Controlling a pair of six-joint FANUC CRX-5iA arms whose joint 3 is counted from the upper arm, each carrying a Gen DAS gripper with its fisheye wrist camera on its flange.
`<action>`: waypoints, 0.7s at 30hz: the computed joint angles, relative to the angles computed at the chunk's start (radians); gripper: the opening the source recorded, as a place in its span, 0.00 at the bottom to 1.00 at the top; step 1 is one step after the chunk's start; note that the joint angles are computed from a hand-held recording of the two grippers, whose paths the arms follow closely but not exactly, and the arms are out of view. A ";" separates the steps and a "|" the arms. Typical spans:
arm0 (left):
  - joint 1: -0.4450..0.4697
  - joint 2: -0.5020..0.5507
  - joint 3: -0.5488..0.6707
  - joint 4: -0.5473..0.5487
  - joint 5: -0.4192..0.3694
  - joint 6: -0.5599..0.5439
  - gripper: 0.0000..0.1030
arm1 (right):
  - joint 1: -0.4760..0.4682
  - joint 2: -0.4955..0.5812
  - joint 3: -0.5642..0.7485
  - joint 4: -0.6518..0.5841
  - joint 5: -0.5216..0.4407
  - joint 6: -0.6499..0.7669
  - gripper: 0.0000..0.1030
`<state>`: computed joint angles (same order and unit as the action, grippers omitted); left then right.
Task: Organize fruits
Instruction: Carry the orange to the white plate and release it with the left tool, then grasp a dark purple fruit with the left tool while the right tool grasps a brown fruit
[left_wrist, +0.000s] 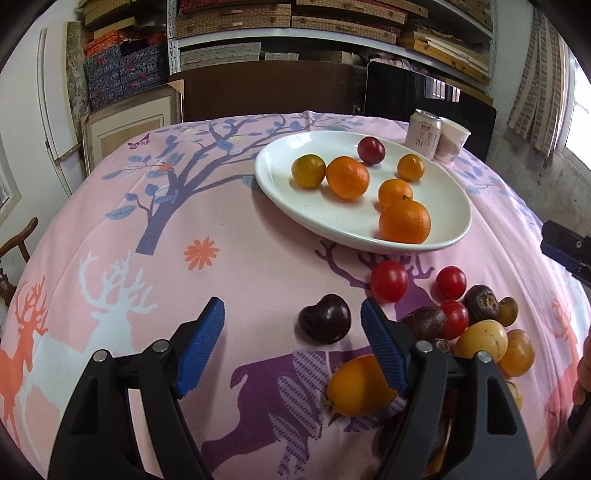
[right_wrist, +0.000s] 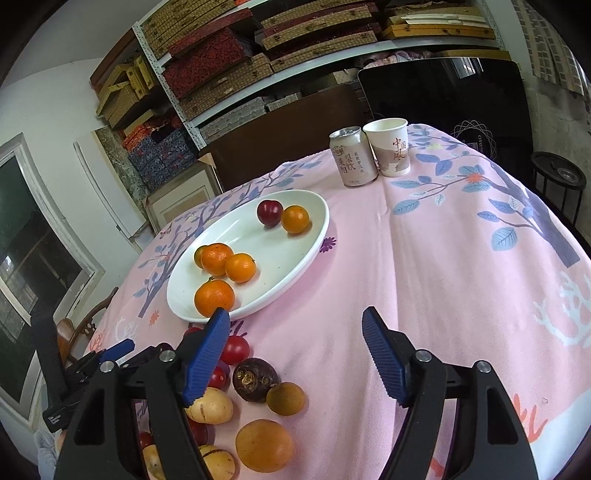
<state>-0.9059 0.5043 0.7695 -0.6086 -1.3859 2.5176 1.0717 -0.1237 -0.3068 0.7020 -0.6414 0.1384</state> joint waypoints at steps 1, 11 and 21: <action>0.004 0.003 0.000 0.008 0.003 -0.006 0.72 | 0.003 0.001 0.000 0.006 -0.001 0.000 0.73; 0.077 -0.036 -0.105 0.174 0.162 -0.056 0.38 | 0.006 0.007 0.008 0.001 -0.011 0.021 0.73; 0.056 -0.044 -0.088 0.111 0.104 -0.009 0.30 | 0.000 0.043 0.088 -0.222 -0.051 0.221 0.73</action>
<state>-0.8499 0.4605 0.6820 -0.4978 -1.2814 2.5083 1.0718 -0.0803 -0.2189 0.4800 -0.6928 0.3599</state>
